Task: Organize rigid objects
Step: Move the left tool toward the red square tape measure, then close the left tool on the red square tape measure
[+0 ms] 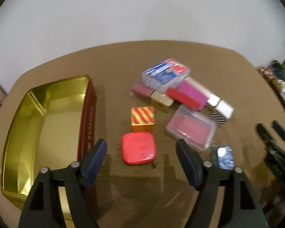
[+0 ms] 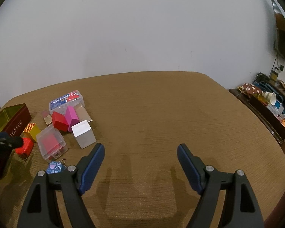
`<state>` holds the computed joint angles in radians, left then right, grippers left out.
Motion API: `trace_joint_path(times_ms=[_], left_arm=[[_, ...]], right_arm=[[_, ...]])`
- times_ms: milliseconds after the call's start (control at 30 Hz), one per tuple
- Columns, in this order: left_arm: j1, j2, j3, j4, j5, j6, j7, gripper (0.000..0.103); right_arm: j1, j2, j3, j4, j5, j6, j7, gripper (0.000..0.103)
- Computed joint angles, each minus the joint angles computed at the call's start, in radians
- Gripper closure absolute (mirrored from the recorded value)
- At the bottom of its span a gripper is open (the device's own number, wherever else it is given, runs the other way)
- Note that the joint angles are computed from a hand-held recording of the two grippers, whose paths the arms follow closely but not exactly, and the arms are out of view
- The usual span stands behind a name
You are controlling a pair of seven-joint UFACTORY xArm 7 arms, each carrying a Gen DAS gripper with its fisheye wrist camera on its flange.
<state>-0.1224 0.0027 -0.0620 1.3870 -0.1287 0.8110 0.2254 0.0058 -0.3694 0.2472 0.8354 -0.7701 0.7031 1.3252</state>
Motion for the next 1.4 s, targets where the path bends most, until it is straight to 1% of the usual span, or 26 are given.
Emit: trace_joint_path(times_ms=[67,133,167,267,300,367,400,533,600,667,700,733,767,800,833,867,933,1000,1033,1067,1100,1167,1267,1300,1333,1400], left_arm=[[0.002,0.019,0.003,0.019,0.025,0.01,-0.009,0.026],[0.015,0.044,-0.014,0.054,0.026,0.061,-0.009,0.026],[-0.015,0.035,-0.012,0.049,0.057,0.066,-0.057,0.026],[-0.03,0.04,-0.021,0.037,0.071,0.058,-0.091,0.027],[-0.047,0.028,-0.031,-0.006,0.103,0.035,-0.137,0.028],[-0.053,0.031,-0.03,-0.013,0.134,0.023,-0.161,0.03],[-0.053,0.038,-0.028,-0.006,0.125,0.029,-0.155,0.03],[-0.056,0.056,-0.023,0.008,0.182,0.013,-0.191,0.03],[-0.05,0.069,-0.02,0.026,0.153,0.028,-0.167,0.028],[-0.052,0.079,-0.02,0.029,0.17,0.024,-0.158,0.027],[-0.047,0.096,-0.016,0.039,0.177,0.023,-0.14,0.029],[-0.053,0.105,-0.018,0.053,0.192,0.041,-0.144,0.04],[-0.068,0.118,-0.018,0.077,0.249,0.078,-0.179,0.043],[-0.084,0.121,-0.019,0.084,0.309,0.091,-0.211,0.052],[-0.097,0.117,-0.019,0.082,0.362,0.091,-0.236,0.053],[-0.104,0.106,-0.019,0.069,0.39,0.075,-0.257,0.05],[-0.111,0.083,-0.022,0.042,0.433,0.045,-0.277,0.02],[-0.118,0.05,-0.03,-0.007,0.482,-0.012,-0.29,0.01],[-0.143,0.047,-0.022,-0.008,0.509,-0.001,-0.318,0.01],[-0.127,0.054,-0.04,-0.002,0.493,0.01,-0.31,0.01],[-0.124,0.061,-0.04,0.003,0.473,0.016,-0.307,0.01],[-0.122,0.086,-0.033,0.027,0.489,0.039,-0.346,0.01],[-0.101,0.091,-0.022,0.012,0.418,0.027,-0.333,0.011],[-0.093,0.098,-0.02,0.018,0.397,0.014,-0.31,0.013],[-0.096,0.081,-0.022,-0.017,0.398,-0.004,-0.319,0.015],[-0.099,0.082,-0.023,-0.007,0.412,0.016,-0.338,0.02]], right_arm=[[0.003,0.002,-0.003,0.003,0.006,0.0,-0.007,0.022],[0.003,0.002,-0.005,0.003,0.009,-0.003,-0.012,0.022],[0.003,0.002,-0.007,0.002,0.011,-0.005,-0.014,0.022],[0.003,0.002,-0.015,0.0,0.023,-0.015,-0.027,0.022],[0.003,0.0,-0.016,-0.002,0.027,-0.018,-0.03,0.022],[0.0,0.001,-0.016,-0.003,0.031,-0.025,-0.033,0.022],[-0.003,0.0,-0.015,-0.005,0.029,-0.028,-0.032,0.022],[-0.008,0.004,-0.006,-0.003,0.019,-0.028,-0.027,0.022],[-0.007,0.005,-0.007,-0.003,0.02,-0.03,-0.029,0.022],[-0.007,0.006,-0.008,-0.003,0.023,-0.032,-0.029,0.022],[-0.006,0.003,-0.01,-0.005,0.026,-0.034,-0.031,0.022],[-0.005,0.004,-0.011,-0.006,0.028,-0.036,-0.032,0.022],[-0.006,0.001,-0.012,-0.008,0.029,-0.039,-0.033,0.022],[-0.009,-0.001,-0.011,-0.01,0.027,-0.043,-0.03,0.022],[-0.011,-0.003,-0.011,-0.013,0.025,-0.049,-0.026,0.022],[-0.012,-0.002,-0.011,-0.014,0.025,-0.054,-0.025,0.022],[-0.013,-0.001,-0.014,-0.017,0.038,-0.056,-0.029,0.022],[-0.014,-0.001,-0.015,-0.019,0.046,-0.058,-0.031,0.022],[-0.014,-0.005,-0.016,-0.022,0.049,-0.062,-0.03,0.022],[-0.016,-0.006,-0.014,-0.024,0.05,-0.063,-0.027,0.022],[-0.017,-0.005,-0.013,-0.024,0.052,-0.062,-0.027,0.022],[-0.016,-0.004,-0.012,-0.022,0.059,-0.057,-0.035,0.022],[-0.016,0.004,-0.007,-0.012,0.059,-0.04,-0.044,0.022],[-0.014,0.009,-0.006,-0.006,0.06,-0.033,-0.048,0.022],[-0.01,0.015,-0.008,-0.001,0.062,-0.028,-0.056,0.022],[-0.001,0.024,-0.012,0.008,0.068,-0.021,-0.075,0.022]])
